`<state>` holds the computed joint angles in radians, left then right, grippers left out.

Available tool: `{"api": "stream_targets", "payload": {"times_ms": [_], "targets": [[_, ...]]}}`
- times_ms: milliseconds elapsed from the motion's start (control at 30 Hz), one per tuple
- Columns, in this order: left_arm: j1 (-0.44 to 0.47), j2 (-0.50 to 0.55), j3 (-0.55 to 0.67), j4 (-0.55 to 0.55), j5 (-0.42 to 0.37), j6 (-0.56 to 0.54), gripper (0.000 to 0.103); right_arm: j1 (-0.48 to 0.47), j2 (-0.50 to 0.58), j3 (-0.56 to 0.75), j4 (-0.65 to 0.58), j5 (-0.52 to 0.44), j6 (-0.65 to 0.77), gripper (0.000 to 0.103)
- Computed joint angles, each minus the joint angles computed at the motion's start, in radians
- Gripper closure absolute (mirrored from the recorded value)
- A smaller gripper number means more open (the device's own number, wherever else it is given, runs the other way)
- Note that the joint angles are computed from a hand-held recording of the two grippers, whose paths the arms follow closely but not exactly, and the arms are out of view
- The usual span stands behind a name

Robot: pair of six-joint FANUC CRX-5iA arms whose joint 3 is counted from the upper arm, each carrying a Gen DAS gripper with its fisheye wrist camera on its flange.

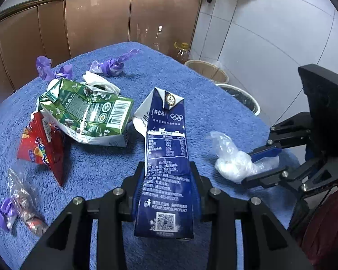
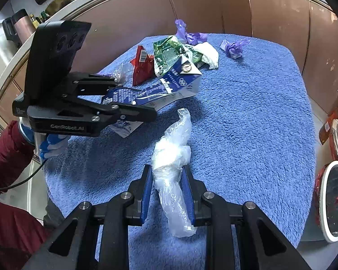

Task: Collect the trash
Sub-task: 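Grasp the white plastic bag with the right tool while the left tool grasps the blue milk carton, then carry the white bag and blue carton over the white-rimmed bin with both tools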

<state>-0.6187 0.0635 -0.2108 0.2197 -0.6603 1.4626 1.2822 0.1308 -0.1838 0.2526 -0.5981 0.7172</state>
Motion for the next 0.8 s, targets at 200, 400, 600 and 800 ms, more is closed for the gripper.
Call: {"api": "stream_targets", "payload": {"times_ms": [200,400,600,800], "targets": [[-0.023,-0.043,-0.021,-0.019,0.02,0.04,0.069,0.022,-0.055,-0.067,0.1,0.015,-0.119,0.078],[-0.039,-0.092,-0.041,-0.07,0.043,0.138,0.069,0.043,-0.091,-0.109,0.199,0.023,-0.215,0.078],[-0.058,-0.153,-0.06,-0.147,0.051,0.26,0.069,0.064,-0.116,-0.142,0.3,0.04,-0.309,0.078],[-0.083,-0.203,-0.06,-0.224,0.044,0.377,0.069,0.075,-0.138,-0.176,0.4,0.058,-0.4,0.078]]}}
